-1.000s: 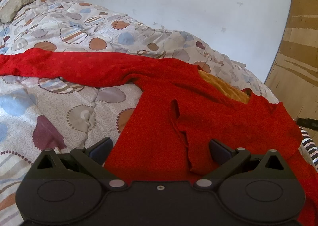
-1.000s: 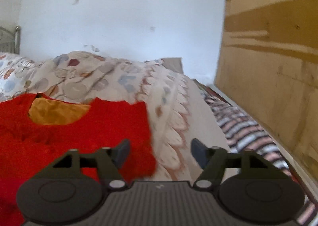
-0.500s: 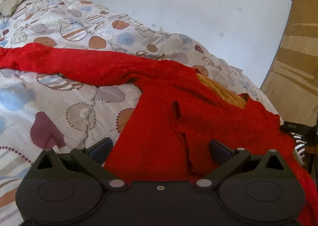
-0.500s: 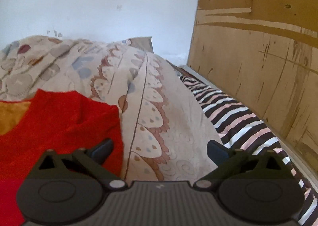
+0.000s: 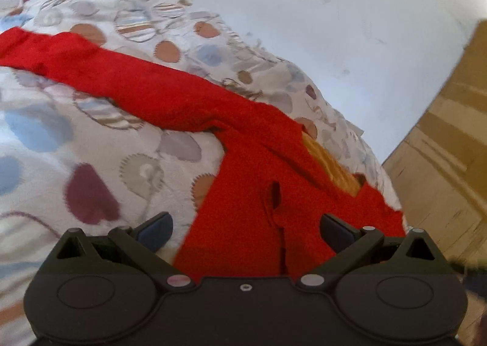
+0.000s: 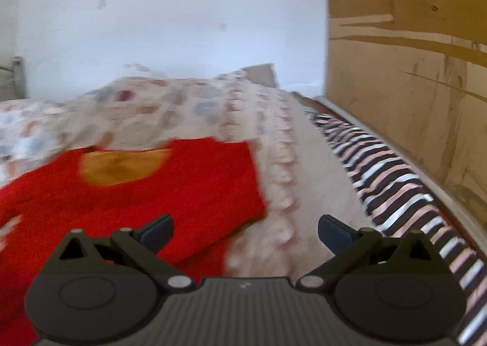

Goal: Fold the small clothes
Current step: 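Open the right gripper to release the folded sleeve and withdraw, then grasp the other sweater sleeve cuff with the left gripper and lift it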

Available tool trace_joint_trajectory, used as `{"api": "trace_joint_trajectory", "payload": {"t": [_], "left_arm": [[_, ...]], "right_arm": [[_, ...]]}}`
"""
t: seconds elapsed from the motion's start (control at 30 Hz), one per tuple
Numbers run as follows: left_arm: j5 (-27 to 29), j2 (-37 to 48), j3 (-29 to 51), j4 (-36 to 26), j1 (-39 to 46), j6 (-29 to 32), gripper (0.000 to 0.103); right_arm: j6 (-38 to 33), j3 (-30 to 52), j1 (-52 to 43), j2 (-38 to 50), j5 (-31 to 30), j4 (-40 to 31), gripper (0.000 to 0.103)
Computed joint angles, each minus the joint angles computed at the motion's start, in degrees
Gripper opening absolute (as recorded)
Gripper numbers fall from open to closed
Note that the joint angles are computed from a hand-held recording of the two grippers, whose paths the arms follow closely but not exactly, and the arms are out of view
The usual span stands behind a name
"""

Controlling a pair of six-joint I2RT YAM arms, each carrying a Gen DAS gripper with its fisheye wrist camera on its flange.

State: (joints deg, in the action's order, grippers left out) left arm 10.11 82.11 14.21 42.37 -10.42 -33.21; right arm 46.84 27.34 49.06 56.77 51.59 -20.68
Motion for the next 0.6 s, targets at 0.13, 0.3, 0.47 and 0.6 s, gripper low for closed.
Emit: {"api": "trace_joint_trajectory", "payload": {"t": [0.13,0.3,0.47,0.6], "left_arm": [[4.0,-12.1,-1.1,-9.5,9.7,3.1,0.102],[9.7,-12.3,3.9,-20.1,27.1,13.4,0.102],[9.3,-1.1,15.5,-29.2,41.6,20.7,0.102],[16.6,7.4,23.4,-31.4,50.1,19.1,0.102]], "right_arm": [[33.8,9.5,21.8,12.3,9.4,-23.5,0.103],[59.9,19.0,34.0,32.1,10.9,-35.0,0.103],[61.7,21.8,34.6,41.5,5.8,-32.1,0.103],[62.3,23.9,35.0,46.0,5.8,-33.5,0.103]]}}
